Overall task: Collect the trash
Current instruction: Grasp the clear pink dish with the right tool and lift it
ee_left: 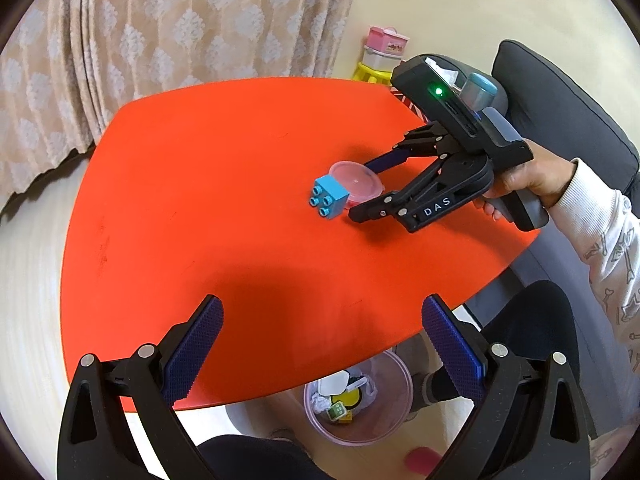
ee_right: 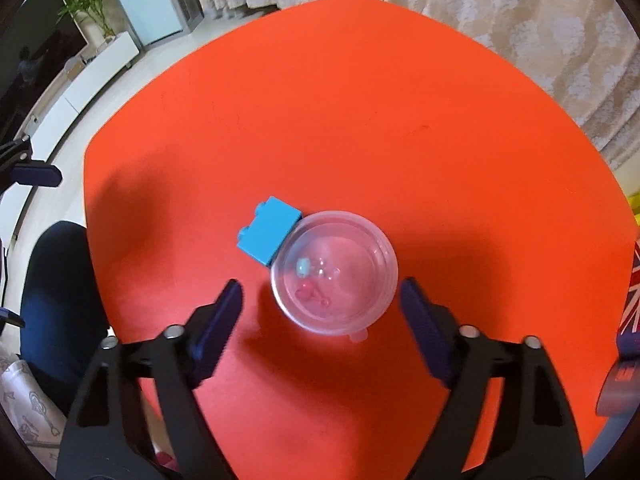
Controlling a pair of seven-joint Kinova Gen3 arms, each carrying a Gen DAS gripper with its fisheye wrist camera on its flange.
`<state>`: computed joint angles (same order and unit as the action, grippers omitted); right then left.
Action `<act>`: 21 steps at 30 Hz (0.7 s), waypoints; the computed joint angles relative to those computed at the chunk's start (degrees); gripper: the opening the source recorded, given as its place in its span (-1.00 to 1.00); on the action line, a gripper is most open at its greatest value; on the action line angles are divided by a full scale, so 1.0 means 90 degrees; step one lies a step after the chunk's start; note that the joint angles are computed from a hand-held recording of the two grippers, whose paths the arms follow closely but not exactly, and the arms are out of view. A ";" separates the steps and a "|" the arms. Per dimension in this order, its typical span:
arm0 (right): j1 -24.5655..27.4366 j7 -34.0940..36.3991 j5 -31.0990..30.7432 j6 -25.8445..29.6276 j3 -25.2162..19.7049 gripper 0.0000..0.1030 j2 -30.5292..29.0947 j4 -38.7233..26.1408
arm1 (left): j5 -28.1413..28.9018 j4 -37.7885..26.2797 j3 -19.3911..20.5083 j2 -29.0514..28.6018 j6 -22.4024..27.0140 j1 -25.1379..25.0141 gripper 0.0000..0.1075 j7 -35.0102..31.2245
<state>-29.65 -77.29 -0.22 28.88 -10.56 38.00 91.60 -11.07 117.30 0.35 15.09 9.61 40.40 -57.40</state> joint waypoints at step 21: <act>-0.0213 -0.0693 0.0115 -0.0882 0.0312 0.14 -0.0614 0.0931 | 0.0103 -0.0341 0.0109 0.0286 0.0093 -0.0164 0.78 -0.0306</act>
<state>-31.56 -83.53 0.82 20.95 -7.75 32.48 99.97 -10.14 114.22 1.33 17.66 10.45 38.92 -60.16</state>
